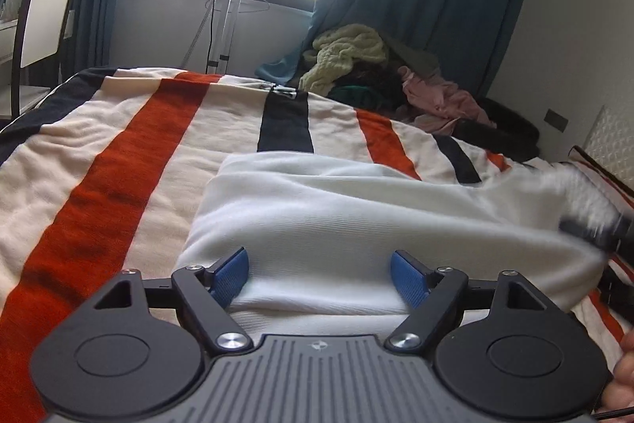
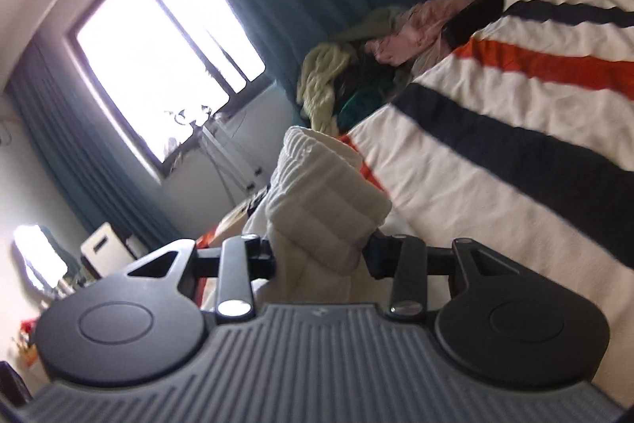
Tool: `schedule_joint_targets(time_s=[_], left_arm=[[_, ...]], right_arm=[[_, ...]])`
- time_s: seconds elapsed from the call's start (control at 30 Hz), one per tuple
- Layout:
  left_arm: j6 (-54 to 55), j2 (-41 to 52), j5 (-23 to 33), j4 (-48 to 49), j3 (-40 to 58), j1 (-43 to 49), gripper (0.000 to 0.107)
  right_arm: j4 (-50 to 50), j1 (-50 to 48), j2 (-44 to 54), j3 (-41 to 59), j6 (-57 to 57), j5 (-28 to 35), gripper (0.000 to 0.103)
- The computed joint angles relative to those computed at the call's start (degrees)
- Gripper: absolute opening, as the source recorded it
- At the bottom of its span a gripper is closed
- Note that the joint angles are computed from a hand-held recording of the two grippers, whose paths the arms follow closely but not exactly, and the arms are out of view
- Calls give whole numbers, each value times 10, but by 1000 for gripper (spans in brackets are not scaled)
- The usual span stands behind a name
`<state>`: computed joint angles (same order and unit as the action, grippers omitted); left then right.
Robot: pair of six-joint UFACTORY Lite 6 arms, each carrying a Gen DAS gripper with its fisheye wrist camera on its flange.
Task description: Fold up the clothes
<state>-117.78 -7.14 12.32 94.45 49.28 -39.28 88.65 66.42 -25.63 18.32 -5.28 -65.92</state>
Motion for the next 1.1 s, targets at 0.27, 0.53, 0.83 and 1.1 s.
schedule_joint_targets(time_s=[0.27, 0.53, 0.83, 1.1], left_arm=[[77, -1, 11, -68, -11, -13, 77], [97, -6, -1, -104, -14, 3, 77], [61, 0, 11, -83, -13, 0, 78], [20, 2, 8, -63, -13, 9, 78]], right_arm=[[1, -74, -58, -107, 153, 157, 50], [-73, -121, -70, -138, 258, 230, 82], [-235, -153, -23, -128, 352, 241, 86], [-245, -101, -62, -144, 346, 149, 86]])
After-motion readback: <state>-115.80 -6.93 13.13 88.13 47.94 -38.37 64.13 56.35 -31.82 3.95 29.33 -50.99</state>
